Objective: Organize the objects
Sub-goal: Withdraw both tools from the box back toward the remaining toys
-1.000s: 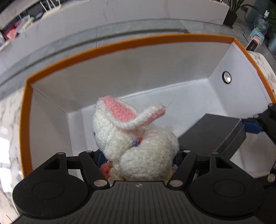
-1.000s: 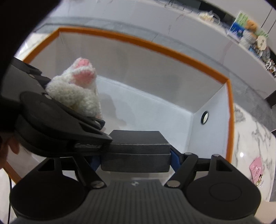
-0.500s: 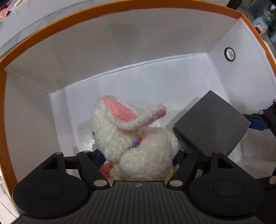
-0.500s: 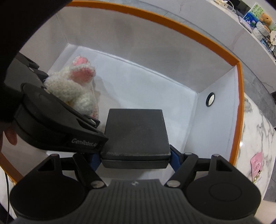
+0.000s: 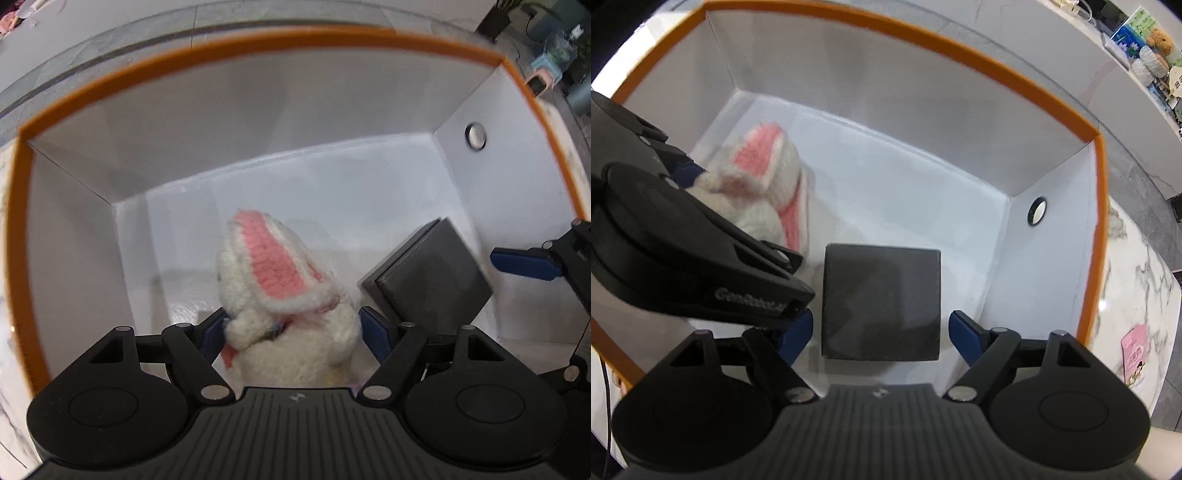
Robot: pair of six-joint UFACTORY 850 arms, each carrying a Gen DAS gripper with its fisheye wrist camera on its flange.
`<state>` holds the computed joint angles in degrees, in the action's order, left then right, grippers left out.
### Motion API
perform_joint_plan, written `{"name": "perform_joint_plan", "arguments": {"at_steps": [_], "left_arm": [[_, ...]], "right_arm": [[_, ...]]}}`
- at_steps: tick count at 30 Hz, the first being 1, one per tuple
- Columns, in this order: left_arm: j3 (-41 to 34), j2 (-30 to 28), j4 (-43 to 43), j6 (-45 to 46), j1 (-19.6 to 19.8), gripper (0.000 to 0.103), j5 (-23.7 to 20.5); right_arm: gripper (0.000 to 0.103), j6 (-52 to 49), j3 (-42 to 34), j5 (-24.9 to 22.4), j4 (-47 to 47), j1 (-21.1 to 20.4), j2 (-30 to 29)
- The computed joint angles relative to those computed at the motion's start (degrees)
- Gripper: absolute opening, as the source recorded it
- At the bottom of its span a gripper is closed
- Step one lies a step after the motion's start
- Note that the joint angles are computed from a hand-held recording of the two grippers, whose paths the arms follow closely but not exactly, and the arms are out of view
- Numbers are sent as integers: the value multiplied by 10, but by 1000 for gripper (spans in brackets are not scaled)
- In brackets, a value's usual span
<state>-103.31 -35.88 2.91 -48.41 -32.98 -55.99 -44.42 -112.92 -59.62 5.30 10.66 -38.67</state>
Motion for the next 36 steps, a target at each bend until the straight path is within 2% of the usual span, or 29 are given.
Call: {"name": "perform_joint_plan", "arguments": {"at_steps": [4,7,9,13,14,17,21,23,25,27,29,31,34,36], "left_arm": [[22,36,31,-30,-7,88,27],[18,45,57,-49,-15,88,41],[29,59,84,-61,-21,88,47],[38,88,149,-107,-54,88,34],[41,98,163,-119,-64,88,26],[50,117,211,-172,-101,88,13],[139,179,263,-298,-153,88,57],[186,200,284,-373,-180,88,77],[226,218,305,-456,-212,88,76],[263,228,326,-519,-241,88,97],[290,232,339,-566,-263,88,118],[308,230,348,-608,-276,88,132],[321,222,357,-656,-275,88,147],[323,218,353,-648,-266,88,159]], "right_arm": [[87,-28,12,20,60,-14,24],[87,-68,74,69,122,-39,75],[88,-112,162,114,196,-57,142],[98,-243,327,204,392,-93,254],[98,-276,356,205,433,-109,279],[100,-338,428,191,512,-147,330],[100,-426,493,151,587,-193,354],[100,-446,523,115,614,-220,375],[100,-450,540,79,643,-244,378],[101,-441,566,42,646,-274,392],[101,-400,579,46,626,-282,403],[101,-384,597,52,609,-289,418],[101,-389,626,42,598,-307,438],[101,-392,631,39,592,-311,444]]}}
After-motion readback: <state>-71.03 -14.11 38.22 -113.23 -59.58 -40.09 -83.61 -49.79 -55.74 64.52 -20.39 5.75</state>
